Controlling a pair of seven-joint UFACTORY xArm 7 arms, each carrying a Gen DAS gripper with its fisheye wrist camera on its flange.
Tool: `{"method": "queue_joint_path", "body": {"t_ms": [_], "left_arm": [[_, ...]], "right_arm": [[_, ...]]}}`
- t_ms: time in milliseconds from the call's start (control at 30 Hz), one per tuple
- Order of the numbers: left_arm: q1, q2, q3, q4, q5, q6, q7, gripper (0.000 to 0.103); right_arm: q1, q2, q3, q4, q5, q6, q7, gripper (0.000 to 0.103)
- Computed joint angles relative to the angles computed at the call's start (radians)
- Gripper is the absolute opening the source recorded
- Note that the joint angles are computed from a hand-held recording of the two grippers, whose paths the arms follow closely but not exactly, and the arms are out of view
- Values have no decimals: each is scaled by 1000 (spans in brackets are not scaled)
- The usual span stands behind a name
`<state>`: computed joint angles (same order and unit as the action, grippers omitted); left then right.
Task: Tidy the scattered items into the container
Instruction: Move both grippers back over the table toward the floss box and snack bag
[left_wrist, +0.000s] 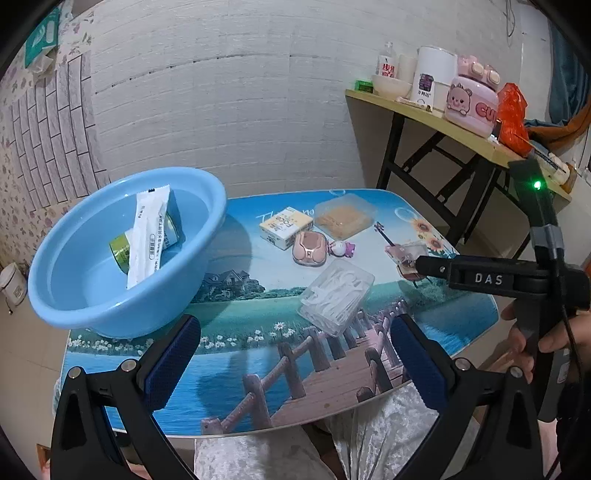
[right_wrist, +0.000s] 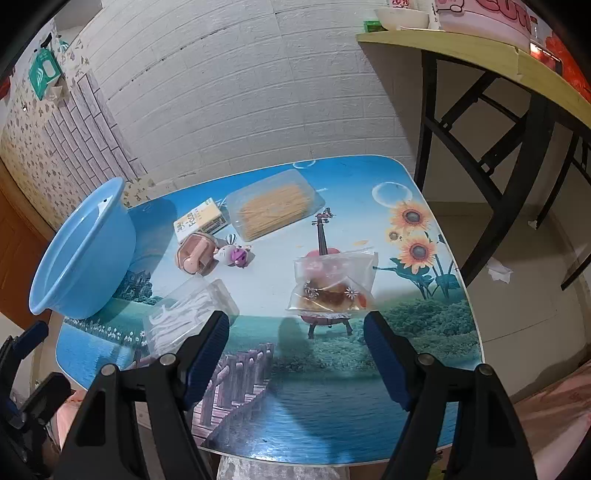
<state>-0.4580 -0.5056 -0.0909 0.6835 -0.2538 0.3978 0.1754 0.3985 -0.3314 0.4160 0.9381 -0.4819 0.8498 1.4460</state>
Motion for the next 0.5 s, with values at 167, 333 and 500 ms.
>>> {"method": "queue_joint_path", "body": {"t_ms": [167,333,500], "left_arm": [[-5,20,-4,4,-1,8,0,103],[-12,42,-11,4,-2,8,8,103],[-20,74,-12,8,-12,-11,18,103]], "right_arm": [[0,-14,-3,-20,6,-11,4,77],[-9,-31,-6,-57,30,-34,31,77],[-9,-9,2,-56,33,-36,33,77]]}}
